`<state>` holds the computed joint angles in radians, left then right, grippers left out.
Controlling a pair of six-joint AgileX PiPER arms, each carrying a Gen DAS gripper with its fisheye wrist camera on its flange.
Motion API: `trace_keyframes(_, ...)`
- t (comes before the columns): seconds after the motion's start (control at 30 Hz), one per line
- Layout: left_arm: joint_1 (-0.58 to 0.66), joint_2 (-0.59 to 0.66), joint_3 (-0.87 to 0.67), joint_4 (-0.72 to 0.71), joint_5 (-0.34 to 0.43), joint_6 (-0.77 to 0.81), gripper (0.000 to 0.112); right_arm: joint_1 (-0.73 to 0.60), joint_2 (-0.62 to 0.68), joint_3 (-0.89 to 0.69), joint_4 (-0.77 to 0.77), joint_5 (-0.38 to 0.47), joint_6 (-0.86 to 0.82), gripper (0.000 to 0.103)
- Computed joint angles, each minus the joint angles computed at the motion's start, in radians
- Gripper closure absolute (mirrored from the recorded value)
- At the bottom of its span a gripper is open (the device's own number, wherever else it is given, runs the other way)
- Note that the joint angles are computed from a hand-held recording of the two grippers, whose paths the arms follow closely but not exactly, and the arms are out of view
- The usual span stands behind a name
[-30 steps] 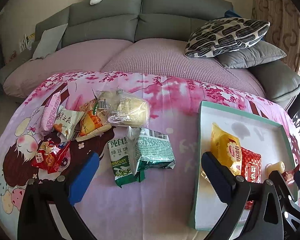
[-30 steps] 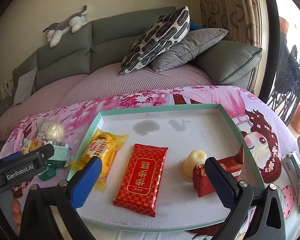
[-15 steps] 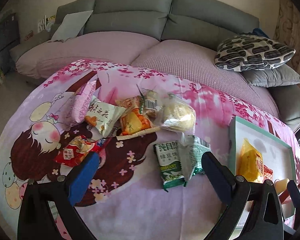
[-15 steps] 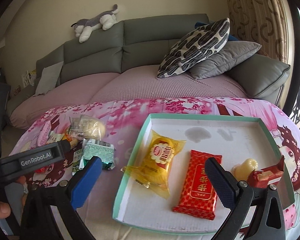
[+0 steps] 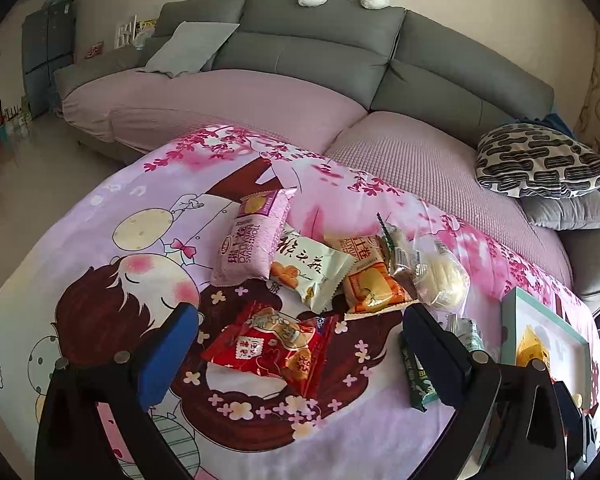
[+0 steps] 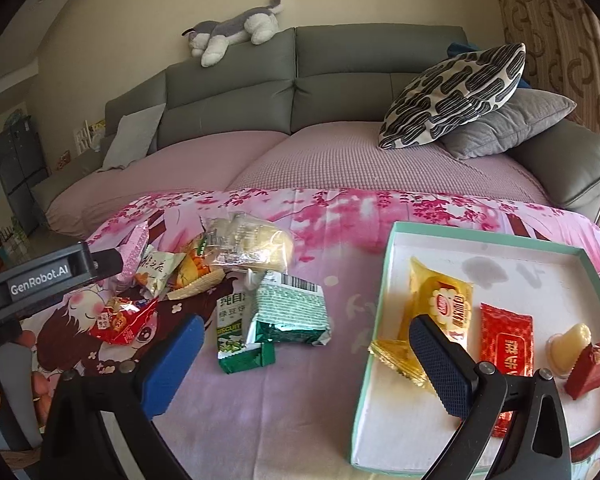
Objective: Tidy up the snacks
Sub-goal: 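Move both grippers back toward the snack pile, then grasp the green biscuit bag with the right gripper while the left gripper grasps the red bread bag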
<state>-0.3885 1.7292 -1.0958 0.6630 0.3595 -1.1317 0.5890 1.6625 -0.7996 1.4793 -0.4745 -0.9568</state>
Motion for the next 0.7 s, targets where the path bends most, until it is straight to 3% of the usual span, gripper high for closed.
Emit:
trace_keyframes(0.23, 0.068, 0.047, -0.047, -0.295, 0.010, 0.355, 0.010, -0.014, 0.056, -0.066, 0.073, 0.036, -0.071, 0.000)
trace_keyframes(0.4, 0.096, 0.097, -0.078, -0.443, 0.016, 0.508, 0.010, -0.079, 0.080, -0.093, 0.030, 0.145, -0.025, 0.006)
trace_keyframes(0.5, 0.117, 0.121, -0.090, -0.522, 0.011, 0.583, 0.010, -0.104, 0.112, -0.126, 0.088, 0.188, -0.084, 0.014)
trace_keyframes(0.7, 0.139, 0.168, -0.121, -0.629, 0.036, 0.685, 0.011, -0.135, 0.151, -0.167, 0.147, 0.239, -0.151, 0.022)
